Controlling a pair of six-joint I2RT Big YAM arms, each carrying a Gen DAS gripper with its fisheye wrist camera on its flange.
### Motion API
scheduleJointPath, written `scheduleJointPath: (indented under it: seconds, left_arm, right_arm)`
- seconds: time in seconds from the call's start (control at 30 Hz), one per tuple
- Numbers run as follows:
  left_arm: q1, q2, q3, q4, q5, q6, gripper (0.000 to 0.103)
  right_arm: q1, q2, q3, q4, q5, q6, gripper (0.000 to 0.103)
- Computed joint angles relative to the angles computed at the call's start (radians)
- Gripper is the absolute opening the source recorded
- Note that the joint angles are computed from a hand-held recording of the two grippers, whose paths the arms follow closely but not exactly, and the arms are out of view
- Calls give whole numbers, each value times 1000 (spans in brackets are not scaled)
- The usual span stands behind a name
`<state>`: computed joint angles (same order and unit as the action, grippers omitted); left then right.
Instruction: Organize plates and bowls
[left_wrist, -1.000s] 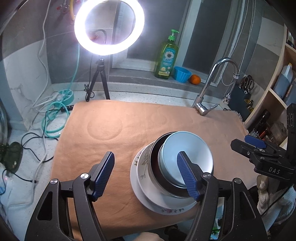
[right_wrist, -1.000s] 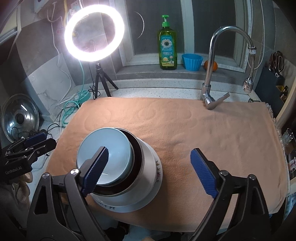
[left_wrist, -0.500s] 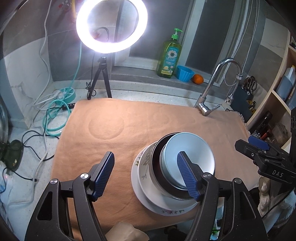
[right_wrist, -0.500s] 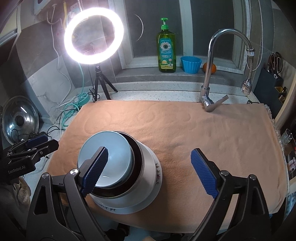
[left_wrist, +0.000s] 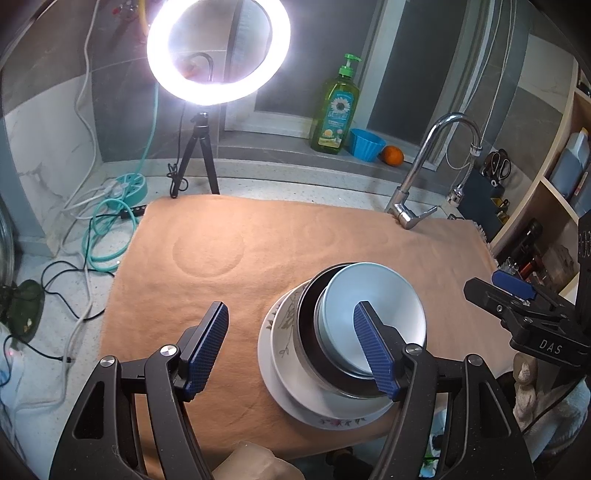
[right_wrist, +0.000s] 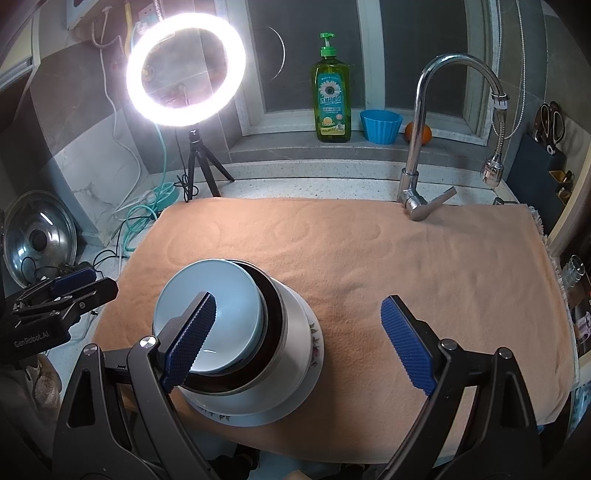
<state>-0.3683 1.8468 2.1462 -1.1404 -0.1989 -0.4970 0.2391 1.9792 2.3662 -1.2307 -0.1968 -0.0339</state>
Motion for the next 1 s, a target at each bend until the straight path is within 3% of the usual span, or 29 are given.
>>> scheduleJointPath:
  seconds: [1.0]
  left_arm:
    - [-9,2,8,-5,-4,1,70]
  right_arm:
    - [1,-7,-12,2,5,4,93]
